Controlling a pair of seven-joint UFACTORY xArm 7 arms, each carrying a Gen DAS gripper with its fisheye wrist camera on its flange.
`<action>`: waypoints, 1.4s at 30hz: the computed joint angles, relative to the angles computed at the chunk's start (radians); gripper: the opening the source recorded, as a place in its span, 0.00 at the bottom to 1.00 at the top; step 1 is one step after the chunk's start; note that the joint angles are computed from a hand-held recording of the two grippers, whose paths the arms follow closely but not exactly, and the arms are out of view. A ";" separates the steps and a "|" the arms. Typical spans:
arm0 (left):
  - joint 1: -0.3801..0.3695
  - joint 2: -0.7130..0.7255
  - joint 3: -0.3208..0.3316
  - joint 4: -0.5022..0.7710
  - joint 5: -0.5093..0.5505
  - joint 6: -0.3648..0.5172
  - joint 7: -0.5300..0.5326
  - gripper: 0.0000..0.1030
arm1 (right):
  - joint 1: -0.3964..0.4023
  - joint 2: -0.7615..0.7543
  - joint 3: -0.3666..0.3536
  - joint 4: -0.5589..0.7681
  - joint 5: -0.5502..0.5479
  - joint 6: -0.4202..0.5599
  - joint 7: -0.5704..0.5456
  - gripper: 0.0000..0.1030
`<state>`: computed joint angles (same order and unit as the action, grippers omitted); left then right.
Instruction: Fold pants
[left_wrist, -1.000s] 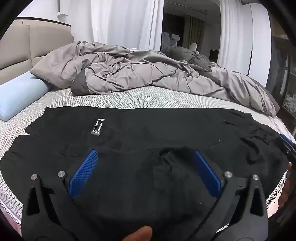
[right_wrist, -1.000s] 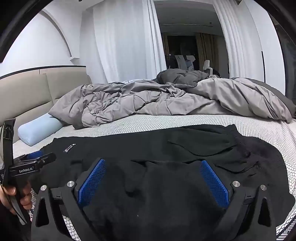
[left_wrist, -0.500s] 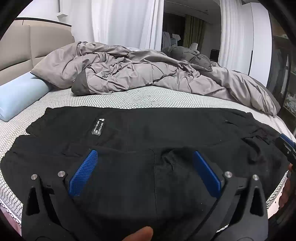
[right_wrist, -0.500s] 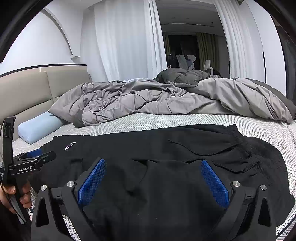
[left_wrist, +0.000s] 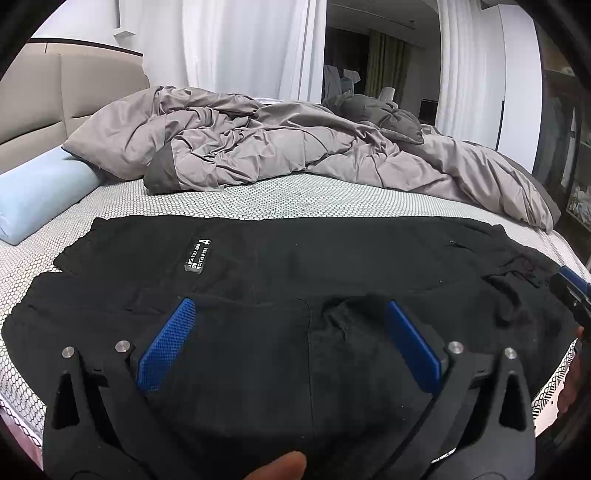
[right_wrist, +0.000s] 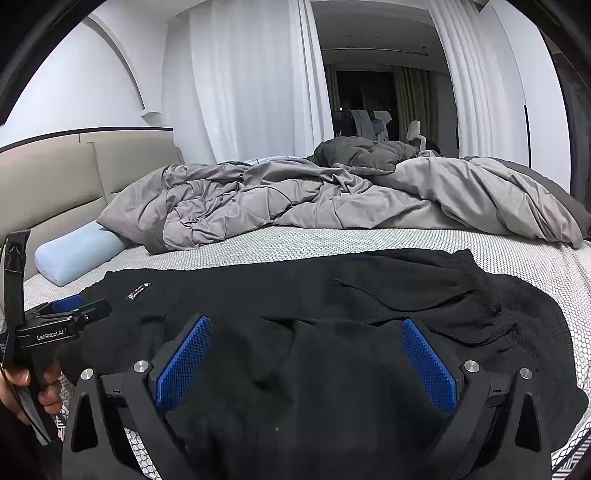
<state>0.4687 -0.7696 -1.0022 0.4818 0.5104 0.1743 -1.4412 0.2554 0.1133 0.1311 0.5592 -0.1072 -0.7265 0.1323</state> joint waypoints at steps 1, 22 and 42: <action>-0.002 0.002 0.002 0.000 0.000 0.002 0.001 0.99 | 0.001 -0.001 0.000 -0.001 0.003 0.000 -0.001 1.00; 0.000 0.001 0.003 -0.001 0.006 -0.002 0.000 0.99 | -0.004 0.003 -0.001 0.000 -0.003 -0.003 0.002 1.00; 0.005 -0.002 -0.008 0.003 0.006 0.002 -0.005 0.99 | -0.005 0.004 -0.002 0.000 -0.006 -0.002 0.004 1.00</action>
<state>0.4738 -0.7711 -1.0099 0.4850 0.5161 0.1767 -1.4466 0.2499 0.1171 0.1295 0.5594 -0.1129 -0.7288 0.1360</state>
